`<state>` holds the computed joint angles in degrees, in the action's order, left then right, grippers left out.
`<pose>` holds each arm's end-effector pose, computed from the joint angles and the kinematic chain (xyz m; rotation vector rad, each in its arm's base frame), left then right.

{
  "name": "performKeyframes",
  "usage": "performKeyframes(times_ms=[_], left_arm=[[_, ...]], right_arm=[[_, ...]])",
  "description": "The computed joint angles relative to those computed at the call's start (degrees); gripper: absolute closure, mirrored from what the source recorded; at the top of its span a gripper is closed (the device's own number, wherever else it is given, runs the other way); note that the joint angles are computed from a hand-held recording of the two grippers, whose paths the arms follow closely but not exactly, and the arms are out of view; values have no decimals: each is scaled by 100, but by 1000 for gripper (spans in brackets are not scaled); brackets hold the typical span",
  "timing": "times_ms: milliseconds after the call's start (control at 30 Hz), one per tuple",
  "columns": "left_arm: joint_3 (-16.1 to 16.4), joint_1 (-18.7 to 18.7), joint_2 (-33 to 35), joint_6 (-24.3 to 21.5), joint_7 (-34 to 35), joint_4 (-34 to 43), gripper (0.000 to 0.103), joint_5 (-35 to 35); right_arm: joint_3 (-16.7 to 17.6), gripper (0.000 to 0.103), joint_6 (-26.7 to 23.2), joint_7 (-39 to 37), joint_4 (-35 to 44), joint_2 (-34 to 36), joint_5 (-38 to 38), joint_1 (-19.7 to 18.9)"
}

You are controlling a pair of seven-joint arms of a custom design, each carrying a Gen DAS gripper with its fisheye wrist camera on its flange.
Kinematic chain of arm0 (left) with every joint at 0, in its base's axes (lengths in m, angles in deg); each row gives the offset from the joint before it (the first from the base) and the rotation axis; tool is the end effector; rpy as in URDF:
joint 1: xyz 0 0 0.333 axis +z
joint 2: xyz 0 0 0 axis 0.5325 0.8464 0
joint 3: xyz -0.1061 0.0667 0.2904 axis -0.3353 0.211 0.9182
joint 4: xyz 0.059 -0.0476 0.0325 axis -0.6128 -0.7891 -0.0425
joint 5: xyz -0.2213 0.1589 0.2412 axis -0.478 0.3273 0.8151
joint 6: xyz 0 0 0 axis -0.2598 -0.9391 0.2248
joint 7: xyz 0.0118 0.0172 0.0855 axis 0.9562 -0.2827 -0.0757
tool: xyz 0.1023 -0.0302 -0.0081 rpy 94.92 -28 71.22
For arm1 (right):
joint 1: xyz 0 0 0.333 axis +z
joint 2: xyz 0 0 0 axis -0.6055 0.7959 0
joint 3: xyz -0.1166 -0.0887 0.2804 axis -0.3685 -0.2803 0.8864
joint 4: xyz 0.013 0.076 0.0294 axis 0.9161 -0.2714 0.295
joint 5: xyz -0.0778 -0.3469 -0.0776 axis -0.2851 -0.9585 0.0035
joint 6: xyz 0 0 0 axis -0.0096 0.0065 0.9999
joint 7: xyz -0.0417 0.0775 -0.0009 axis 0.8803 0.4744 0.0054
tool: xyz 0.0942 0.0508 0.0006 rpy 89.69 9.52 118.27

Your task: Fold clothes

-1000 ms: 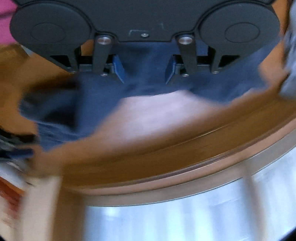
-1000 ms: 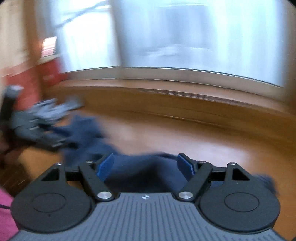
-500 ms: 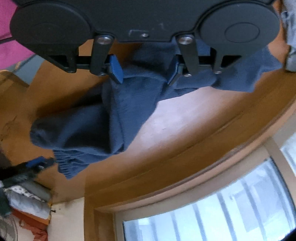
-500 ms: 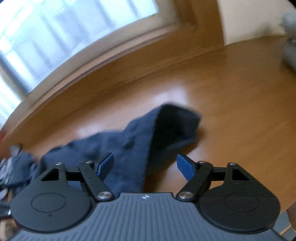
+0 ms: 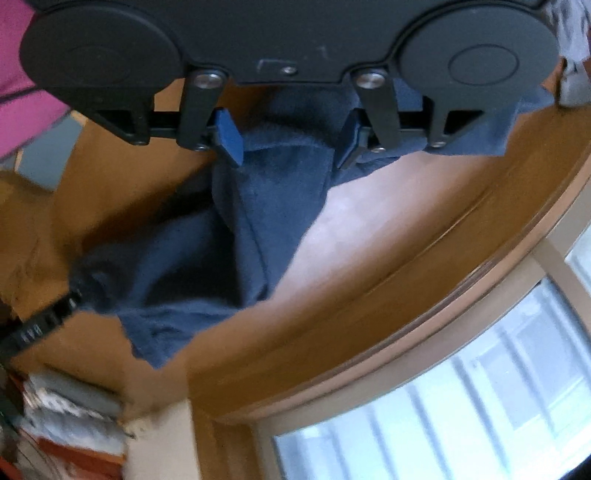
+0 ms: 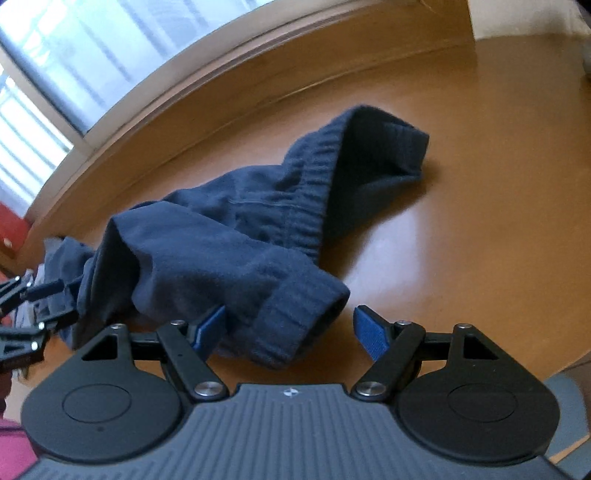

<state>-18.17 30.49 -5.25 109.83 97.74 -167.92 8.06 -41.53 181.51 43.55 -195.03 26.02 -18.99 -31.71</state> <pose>0.3339 -0.1989 0.4344 -1.4820 1.9800 -0.4750 0.5174 0.0408 0.4269 -1.9970 1.3598 0.0890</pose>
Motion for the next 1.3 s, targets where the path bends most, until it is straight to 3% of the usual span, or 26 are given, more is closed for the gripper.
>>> performKeyframes(times_ms=[67,133,333,400,433,467,567,667,800,867,933,1033,1133,1267,1300], left_arm=[[370,-386,-10,25,507,-80,51,-247],[510,-539,-17,42,912,-123,50,-385],[164,-159,435,-42,1232,178,51,-2],[34,-14,540,-42,1154,250,62,308],[55,-28,553,-48,1154,261,78,371],[255,-202,555,-19,1303,240,87,187],[432,-220,334,109,1200,135,91,-83],[277,202,9,116,643,51,93,-122],[429,388,-431,245,224,-198,93,-500],[131,778,-716,150,-87,-255,94,-399],[147,900,-895,115,-215,-321,94,-430],[370,839,-943,93,-203,-381,93,-657],[193,972,-851,93,-211,-327,93,-581],[198,1012,-826,131,-201,-310,93,-551],[199,1032,-822,128,-226,-299,93,-564]], right_arm=[[37,25,212,-95,-127,-72,160,45],[21,25,193,-191,-158,-109,277,63],[70,25,476,-208,-330,-209,401,186],[78,25,597,-207,-405,-267,428,233],[79,25,667,-232,-450,-310,436,257],[79,25,742,-263,-497,-354,444,283],[59,25,939,-404,-647,-513,547,370],[1,25,1070,-604,-783,-668,798,456],[-80,25,1203,-657,-826,-704,1211,511],[-150,25,1110,-674,-806,-698,1476,485],[-210,25,979,-709,-788,-688,1746,432],[-221,25,826,-629,-725,-594,1938,333],[-158,25,834,-449,-630,-441,1942,269],[-67,25,785,-536,-473,-210,2149,246],[-38,30,766,-655,-432,-158,2228,248]])
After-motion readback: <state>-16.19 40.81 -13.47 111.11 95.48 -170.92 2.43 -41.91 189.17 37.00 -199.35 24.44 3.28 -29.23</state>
